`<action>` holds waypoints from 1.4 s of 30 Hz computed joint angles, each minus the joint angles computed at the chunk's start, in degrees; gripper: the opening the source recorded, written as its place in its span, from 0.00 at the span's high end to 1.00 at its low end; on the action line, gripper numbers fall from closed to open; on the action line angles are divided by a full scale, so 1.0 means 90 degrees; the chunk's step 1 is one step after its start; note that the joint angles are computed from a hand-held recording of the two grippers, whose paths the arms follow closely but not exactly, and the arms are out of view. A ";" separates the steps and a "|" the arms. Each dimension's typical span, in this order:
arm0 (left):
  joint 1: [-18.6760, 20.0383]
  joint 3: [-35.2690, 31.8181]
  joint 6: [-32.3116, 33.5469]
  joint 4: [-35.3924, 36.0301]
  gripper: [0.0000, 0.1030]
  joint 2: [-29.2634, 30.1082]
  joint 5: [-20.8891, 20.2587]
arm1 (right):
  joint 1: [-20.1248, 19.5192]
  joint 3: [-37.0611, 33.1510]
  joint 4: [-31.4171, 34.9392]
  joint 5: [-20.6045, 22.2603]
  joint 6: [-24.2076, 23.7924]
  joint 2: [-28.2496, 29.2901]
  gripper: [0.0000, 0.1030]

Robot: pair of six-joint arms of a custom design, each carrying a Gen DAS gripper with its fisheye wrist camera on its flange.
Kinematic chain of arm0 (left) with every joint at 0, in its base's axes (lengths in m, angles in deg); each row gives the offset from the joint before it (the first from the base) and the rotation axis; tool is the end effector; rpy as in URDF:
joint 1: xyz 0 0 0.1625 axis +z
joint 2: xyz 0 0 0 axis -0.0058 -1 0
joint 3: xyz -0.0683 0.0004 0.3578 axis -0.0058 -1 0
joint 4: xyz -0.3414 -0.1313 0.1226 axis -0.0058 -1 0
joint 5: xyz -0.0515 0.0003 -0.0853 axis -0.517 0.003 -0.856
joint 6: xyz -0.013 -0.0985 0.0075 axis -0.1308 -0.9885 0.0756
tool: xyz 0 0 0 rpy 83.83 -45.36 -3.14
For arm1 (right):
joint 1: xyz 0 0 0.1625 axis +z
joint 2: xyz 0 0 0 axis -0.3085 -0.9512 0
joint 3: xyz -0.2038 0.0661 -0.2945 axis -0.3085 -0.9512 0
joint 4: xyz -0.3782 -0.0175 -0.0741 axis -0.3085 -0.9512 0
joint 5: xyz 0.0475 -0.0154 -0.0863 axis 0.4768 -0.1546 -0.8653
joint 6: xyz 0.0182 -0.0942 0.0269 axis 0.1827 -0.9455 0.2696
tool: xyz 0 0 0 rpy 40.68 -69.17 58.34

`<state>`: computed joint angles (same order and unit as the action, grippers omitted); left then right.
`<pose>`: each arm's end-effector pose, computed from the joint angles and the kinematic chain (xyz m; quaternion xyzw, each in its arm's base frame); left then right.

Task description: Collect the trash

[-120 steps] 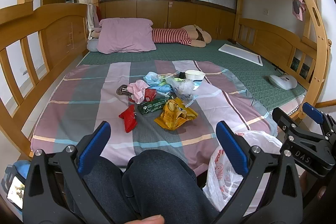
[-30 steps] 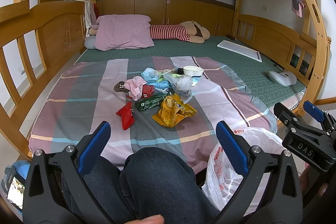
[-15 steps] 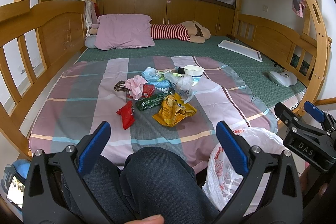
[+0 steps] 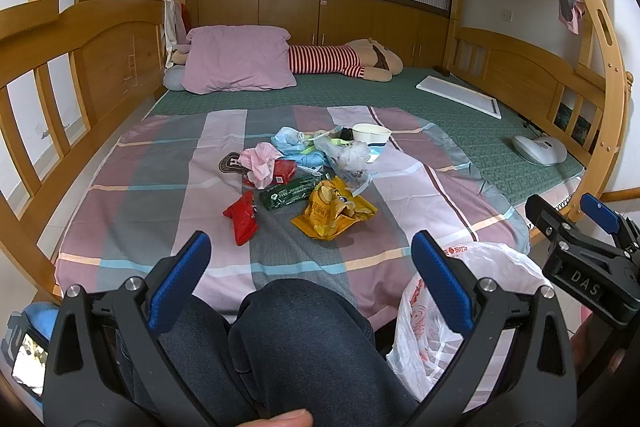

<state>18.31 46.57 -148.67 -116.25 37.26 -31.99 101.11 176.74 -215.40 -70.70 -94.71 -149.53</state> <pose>-0.4072 -0.3682 0.0003 0.1234 0.8148 -0.4488 0.3456 0.0651 -0.3836 0.3534 0.2055 -0.7995 0.4595 0.3278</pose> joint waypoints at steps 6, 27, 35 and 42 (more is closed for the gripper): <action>0.0010 0.0105 0.0146 -0.0304 0.03 -0.0018 0.0030 | -0.0049 0.0009 -0.0172 0.0057 -0.0092 0.0058 0.03; 0.3049 -0.1342 -0.0604 -0.0186 0.05 0.0665 -0.0142 | 0.0180 -0.2414 0.1592 -0.1066 0.0558 0.2813 0.05; 0.3113 -0.1143 -0.0821 -0.0449 0.05 0.0493 -0.0189 | 0.0534 -0.4101 0.2962 -0.1445 0.1744 0.4641 0.05; 0.3167 -0.0855 -0.0975 -0.0725 0.05 0.0334 -0.0031 | 0.0452 -0.4409 0.3800 -0.1509 0.2142 0.4961 0.45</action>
